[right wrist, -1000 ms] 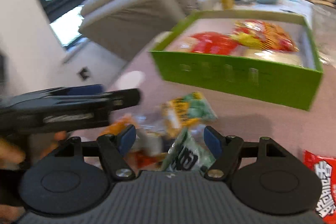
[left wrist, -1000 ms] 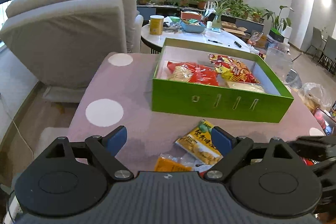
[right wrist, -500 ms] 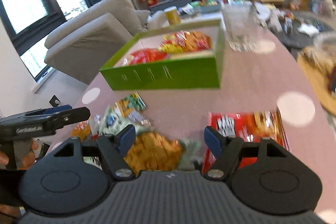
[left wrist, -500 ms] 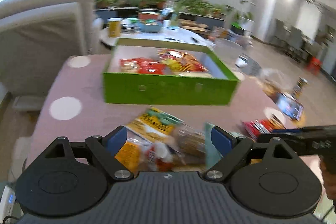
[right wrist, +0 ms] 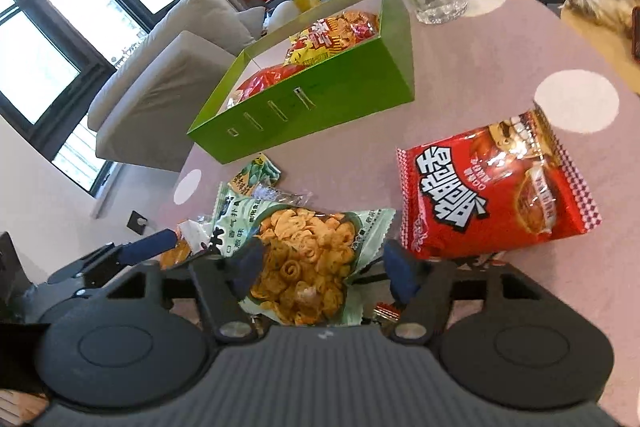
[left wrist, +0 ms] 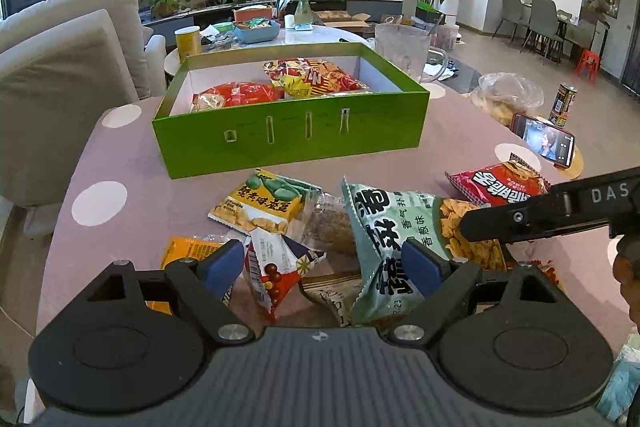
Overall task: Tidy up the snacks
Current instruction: 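Close the right tool on the green-and-white cracker bag, then carry the cracker bag with the right tool and release it into the box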
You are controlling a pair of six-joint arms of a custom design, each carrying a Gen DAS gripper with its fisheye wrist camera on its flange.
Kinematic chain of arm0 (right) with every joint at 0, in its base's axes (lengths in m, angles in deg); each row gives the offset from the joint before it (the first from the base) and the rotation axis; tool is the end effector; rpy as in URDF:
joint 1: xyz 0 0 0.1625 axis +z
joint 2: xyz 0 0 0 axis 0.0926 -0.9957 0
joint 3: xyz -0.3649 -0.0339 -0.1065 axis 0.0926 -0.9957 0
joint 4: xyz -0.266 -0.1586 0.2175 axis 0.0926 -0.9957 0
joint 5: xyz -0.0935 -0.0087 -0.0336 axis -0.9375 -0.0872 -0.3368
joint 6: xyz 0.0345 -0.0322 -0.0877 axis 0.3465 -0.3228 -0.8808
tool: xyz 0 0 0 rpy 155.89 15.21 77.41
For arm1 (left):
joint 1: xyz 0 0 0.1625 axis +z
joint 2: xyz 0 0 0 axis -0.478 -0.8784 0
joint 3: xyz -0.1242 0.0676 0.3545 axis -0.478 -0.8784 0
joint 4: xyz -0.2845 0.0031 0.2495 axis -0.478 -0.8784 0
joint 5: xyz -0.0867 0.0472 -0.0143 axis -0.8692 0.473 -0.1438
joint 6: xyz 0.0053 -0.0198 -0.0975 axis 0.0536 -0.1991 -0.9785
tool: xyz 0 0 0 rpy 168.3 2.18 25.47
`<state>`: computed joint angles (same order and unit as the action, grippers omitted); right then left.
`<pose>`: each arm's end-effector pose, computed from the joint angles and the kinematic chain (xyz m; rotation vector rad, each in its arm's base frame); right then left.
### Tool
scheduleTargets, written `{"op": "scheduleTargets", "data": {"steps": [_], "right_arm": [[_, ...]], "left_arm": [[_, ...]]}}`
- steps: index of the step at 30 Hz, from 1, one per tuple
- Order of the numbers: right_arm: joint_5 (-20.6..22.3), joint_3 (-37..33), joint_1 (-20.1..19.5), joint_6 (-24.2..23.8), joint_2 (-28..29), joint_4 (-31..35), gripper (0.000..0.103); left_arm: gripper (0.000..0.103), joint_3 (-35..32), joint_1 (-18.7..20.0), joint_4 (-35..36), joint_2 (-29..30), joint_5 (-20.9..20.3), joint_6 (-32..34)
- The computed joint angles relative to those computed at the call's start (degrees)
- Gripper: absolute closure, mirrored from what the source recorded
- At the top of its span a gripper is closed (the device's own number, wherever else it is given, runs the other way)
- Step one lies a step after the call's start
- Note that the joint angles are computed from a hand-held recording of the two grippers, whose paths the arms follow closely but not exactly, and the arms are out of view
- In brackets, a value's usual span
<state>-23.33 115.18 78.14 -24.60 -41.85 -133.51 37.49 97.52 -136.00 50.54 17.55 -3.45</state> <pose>0.0398 -0.7827 0.1114 0.1485 -2.7988 1.0067 -0.1058 -0.7687 0.0309 0.9238 2.3372 -0.8463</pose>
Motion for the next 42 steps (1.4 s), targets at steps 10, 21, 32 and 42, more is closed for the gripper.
{"op": "scheduleTargets", "data": {"steps": [10,21,32,42], "right_arm": [[-0.71,-3.08,0.15,0.14,1.62,3.32,0.037],[-1.42,-3.55,0.38,-0.93,1.59,4.3,0.035],[-0.26,-5.16,0.45,-1.06,2.33,5.7,0.043],[1.47,-7.0,2.56,-5.65,3.17,0.97,0.046]], "left_arm": [[0.026,-1.5,0.67,3.42,0.04,-1.68,-1.71],[0.039,-1.53,0.15,7.74,-0.06,-5.16,1.38],[0.06,-1.96,0.52,10.31,-0.35,-7.34,1.13],[0.059,-0.47,-0.56,3.31,-1.96,-8.35,3.33]]}}
